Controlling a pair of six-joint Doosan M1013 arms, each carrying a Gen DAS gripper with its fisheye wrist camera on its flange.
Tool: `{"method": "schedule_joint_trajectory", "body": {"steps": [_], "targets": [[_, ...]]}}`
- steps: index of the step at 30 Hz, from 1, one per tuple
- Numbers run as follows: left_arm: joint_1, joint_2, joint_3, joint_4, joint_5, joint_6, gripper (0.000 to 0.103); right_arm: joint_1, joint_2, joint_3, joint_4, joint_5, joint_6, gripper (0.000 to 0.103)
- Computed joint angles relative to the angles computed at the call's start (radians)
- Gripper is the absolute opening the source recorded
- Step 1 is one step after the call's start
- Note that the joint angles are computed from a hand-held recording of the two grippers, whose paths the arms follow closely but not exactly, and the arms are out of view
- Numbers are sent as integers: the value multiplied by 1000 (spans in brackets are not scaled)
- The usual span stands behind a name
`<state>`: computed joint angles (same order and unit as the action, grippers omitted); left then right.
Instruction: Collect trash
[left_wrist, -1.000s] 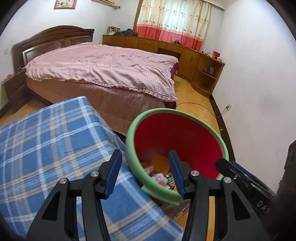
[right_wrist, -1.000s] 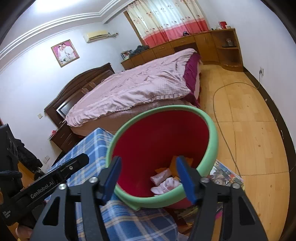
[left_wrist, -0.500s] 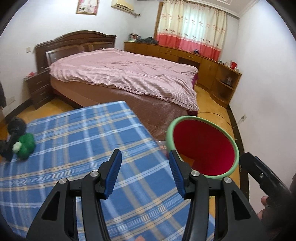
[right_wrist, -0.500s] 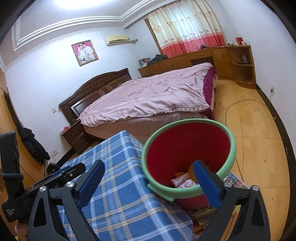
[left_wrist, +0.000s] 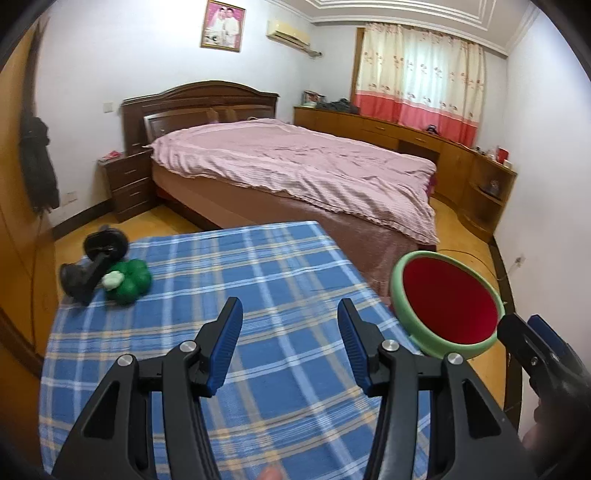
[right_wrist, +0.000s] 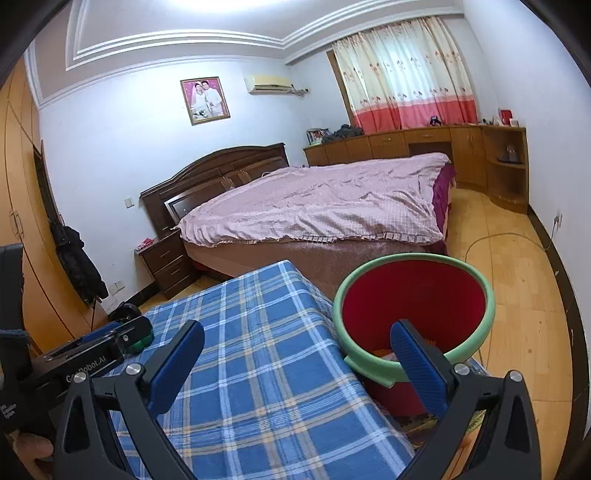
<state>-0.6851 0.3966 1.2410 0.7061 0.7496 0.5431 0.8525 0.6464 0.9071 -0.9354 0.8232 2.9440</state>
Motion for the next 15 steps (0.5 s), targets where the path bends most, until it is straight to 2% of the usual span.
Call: {"method": "schedule_joint_trajectory", "body": {"steps": [5,9,15], "targets": [[-7,-25,39,54,21,-55,54,17,10,-12,-22,11,-1,103],[-18,-46,81,154,38,-149,54,28,16,-18,-33,12,-5,103],[-22,-58,114,189,44,-192,54,40,29,-31,-46,17,-19,103]]}}
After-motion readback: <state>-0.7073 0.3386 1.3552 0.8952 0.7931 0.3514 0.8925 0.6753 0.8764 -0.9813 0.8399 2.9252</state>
